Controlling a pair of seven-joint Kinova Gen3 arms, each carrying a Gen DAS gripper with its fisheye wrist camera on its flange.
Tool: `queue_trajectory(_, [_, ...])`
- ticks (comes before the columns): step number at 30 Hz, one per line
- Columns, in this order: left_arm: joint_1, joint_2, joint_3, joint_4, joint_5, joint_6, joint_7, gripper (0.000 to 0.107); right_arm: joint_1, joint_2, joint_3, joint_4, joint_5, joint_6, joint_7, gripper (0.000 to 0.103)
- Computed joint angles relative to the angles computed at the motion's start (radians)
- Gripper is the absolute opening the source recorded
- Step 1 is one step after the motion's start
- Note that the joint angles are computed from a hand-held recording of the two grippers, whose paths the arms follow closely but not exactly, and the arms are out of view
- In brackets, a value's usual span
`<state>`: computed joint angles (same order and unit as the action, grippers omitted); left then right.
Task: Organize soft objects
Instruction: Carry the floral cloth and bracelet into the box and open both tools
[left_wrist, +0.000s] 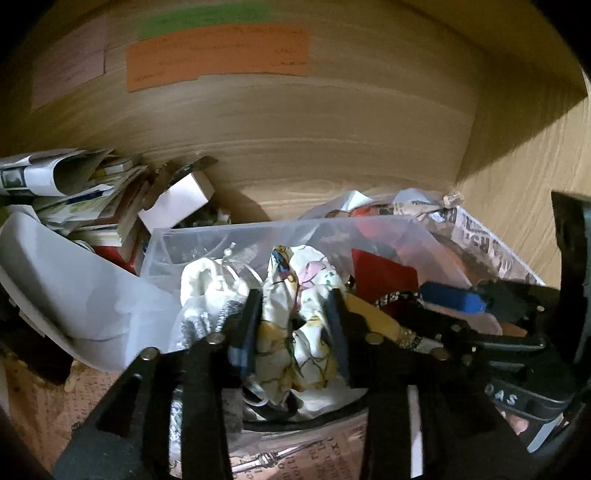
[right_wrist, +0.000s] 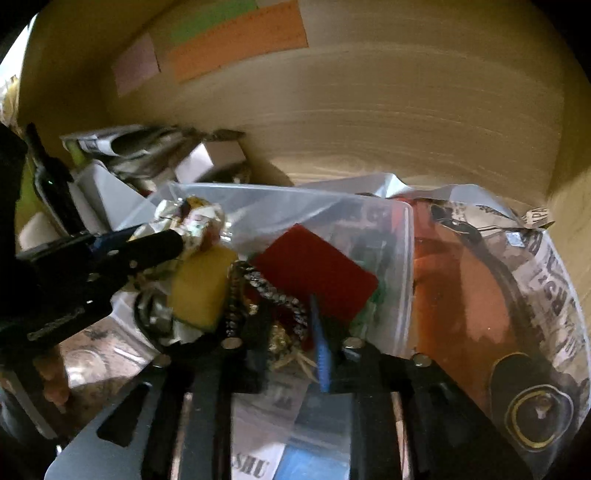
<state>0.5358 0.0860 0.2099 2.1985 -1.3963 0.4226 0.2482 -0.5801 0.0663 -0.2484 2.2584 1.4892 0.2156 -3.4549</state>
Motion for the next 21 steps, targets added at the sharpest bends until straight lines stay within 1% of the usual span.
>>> queue_trajectory(1, [0.003,0.0,0.003,0.0,0.001,0.004,-0.002,0.043,-0.013,-0.006,0.003,0.002,-0.007,0.005,0.009,0.035])
queue_trajectory(3, [0.002,-0.01,0.003,0.005,0.005,0.0,-0.009,0.046,-0.023,-0.01,-0.021,0.006,0.021,0.055,-0.022,0.049])
queue_trajectory(5, [-0.002,-0.034,0.004,0.018,-0.01,-0.011,0.014,0.047,-0.036,-0.017,-0.033,0.014,0.057,0.098,-0.062,0.053])
queue_trajectory(7, [-0.01,-0.062,0.013,0.033,-0.023,-0.014,0.035,0.048,-0.036,-0.04,-0.035,0.026,0.09,0.096,-0.096,0.053])
queue_trajectory(10, [-0.022,-0.121,0.046,0.065,-0.065,-0.001,0.095,0.052,-0.043,-0.09,-0.043,0.048,0.117,0.118,-0.138,0.054])
queue_trajectory(12, [-0.03,-0.165,0.074,0.087,-0.093,0.014,0.136,0.052,-0.053,-0.12,-0.046,0.061,0.143,0.135,-0.175,0.056])
queue_trajectory(14, [-0.035,-0.212,0.106,0.107,-0.108,0.04,0.162,0.052,-0.073,-0.168,-0.053,0.081,0.16,0.171,-0.214,0.059])
queue_trajectory(15, [-0.036,-0.232,0.124,0.114,-0.108,0.058,0.168,0.053,-0.086,-0.183,-0.058,0.086,0.16,0.195,-0.229,0.063])
queue_trajectory(17, [-0.038,-0.272,0.16,0.129,-0.108,0.096,0.184,0.055,-0.115,-0.22,-0.079,0.098,0.15,0.26,-0.254,0.068])
queue_trajectory(18, [-0.04,-0.289,0.174,0.135,-0.11,0.107,0.19,0.056,-0.127,-0.24,-0.086,0.104,0.147,0.28,-0.262,0.069])
queue_trajectory(19, [-0.038,-0.315,0.197,0.146,-0.112,0.133,0.204,0.059,-0.137,-0.254,-0.09,0.107,0.143,0.294,-0.265,0.069])
queue_trajectory(21, [-0.042,-0.342,0.226,0.156,-0.118,0.163,0.226,0.066,-0.16,-0.294,-0.119,0.114,0.114,0.351,-0.257,0.069])
